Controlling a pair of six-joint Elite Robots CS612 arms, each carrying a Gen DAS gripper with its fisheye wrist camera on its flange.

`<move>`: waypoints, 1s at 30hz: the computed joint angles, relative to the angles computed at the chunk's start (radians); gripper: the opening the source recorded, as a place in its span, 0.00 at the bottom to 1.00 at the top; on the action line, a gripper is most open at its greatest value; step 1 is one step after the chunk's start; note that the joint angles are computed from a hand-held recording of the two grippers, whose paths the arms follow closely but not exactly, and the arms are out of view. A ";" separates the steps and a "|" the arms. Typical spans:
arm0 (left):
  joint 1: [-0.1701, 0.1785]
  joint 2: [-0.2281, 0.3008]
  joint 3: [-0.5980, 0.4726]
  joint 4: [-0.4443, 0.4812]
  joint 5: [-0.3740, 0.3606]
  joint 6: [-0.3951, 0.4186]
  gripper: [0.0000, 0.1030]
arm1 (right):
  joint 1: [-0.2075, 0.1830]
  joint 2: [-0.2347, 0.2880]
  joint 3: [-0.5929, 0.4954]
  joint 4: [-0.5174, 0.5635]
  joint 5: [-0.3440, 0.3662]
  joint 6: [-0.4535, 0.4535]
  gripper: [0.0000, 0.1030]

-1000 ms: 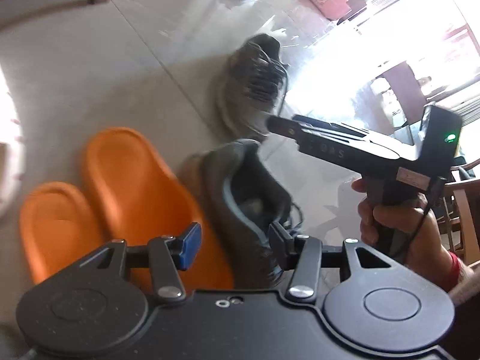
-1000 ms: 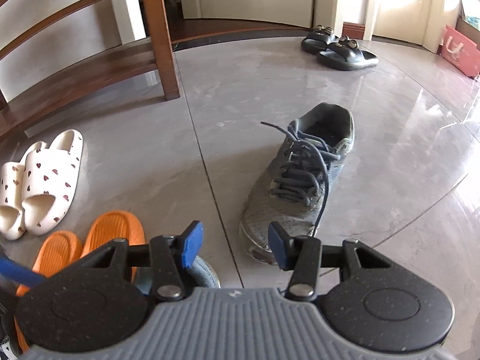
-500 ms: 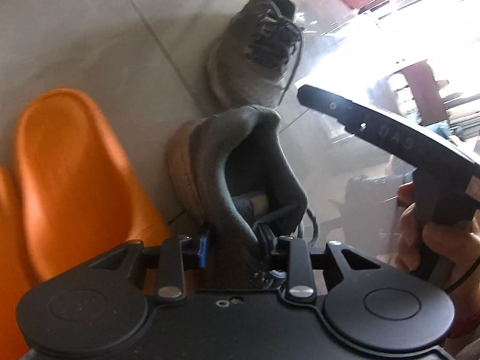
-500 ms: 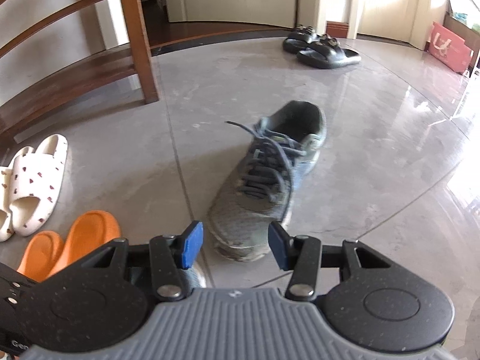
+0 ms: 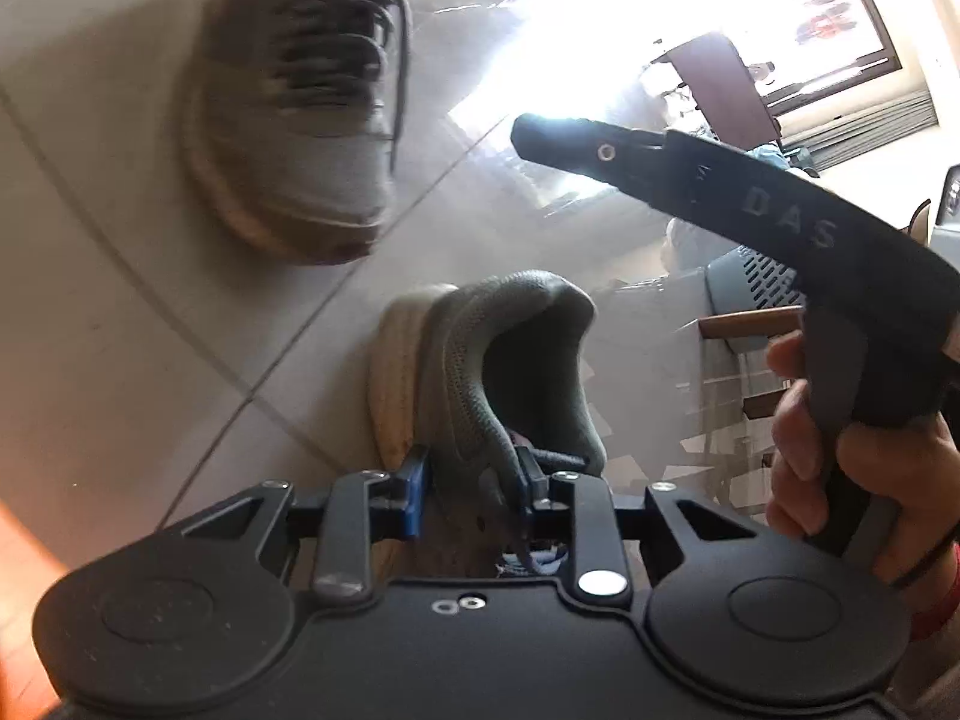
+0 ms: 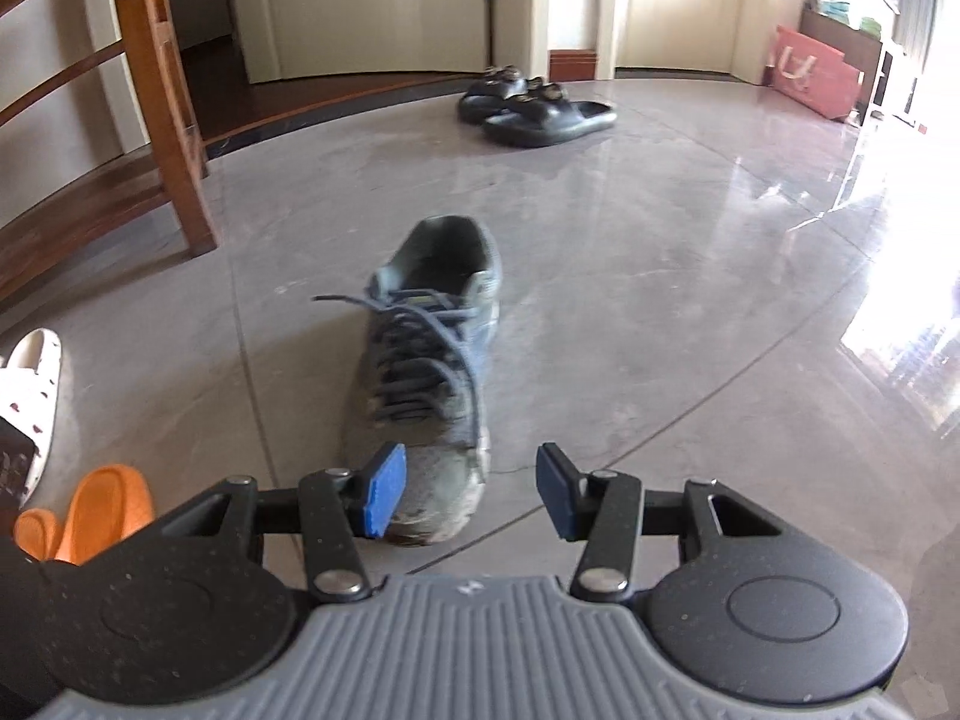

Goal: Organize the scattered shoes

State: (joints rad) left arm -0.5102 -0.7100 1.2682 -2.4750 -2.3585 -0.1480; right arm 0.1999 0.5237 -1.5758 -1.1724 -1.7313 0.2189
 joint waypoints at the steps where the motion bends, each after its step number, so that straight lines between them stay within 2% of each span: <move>1: -0.005 0.010 -0.015 -0.006 0.002 -0.008 0.24 | -0.003 0.004 -0.005 -0.008 -0.006 0.011 0.51; 9: -0.041 0.109 -0.162 -0.106 0.060 -0.141 0.24 | -0.022 0.019 -0.020 -0.064 -0.049 0.069 0.51; 14: -0.063 0.158 -0.229 -0.230 0.168 -0.223 0.24 | -0.046 0.024 -0.034 -0.082 -0.078 0.156 0.51; 16: -0.059 0.168 -0.234 -0.299 0.188 -0.291 0.27 | -0.050 0.023 -0.031 -0.088 -0.090 0.155 0.51; 18: -0.044 0.159 -0.226 -0.304 0.156 -0.305 0.34 | -0.050 0.023 -0.022 -0.098 -0.096 0.134 0.51; 21: -0.008 0.139 -0.203 -0.323 0.049 -0.264 0.37 | -0.049 0.025 -0.017 -0.098 -0.078 0.126 0.51; 22: 0.004 0.127 -0.185 -0.354 0.038 -0.241 0.37 | -0.049 0.026 -0.019 -0.097 -0.074 0.124 0.51; 24: 0.016 0.102 -0.152 -0.444 0.112 -0.178 0.40 | -0.047 0.028 -0.022 -0.092 -0.064 0.120 0.51; 25: 0.019 0.096 -0.151 -0.456 0.150 -0.135 0.45 | -0.046 0.028 -0.023 -0.088 -0.059 0.117 0.51; 27: 0.022 0.095 -0.183 -0.409 0.207 -0.017 0.49 | -0.046 0.026 -0.021 -0.064 -0.029 0.112 0.52; 30: 0.007 0.117 -0.271 -0.237 0.294 0.200 0.49 | -0.042 0.023 -0.022 -0.042 0.002 0.094 0.52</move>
State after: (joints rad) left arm -0.5036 -0.5932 0.9969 -2.7123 -2.0650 0.0520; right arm 0.1574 0.5464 -1.5974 -1.2144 -1.7292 0.3127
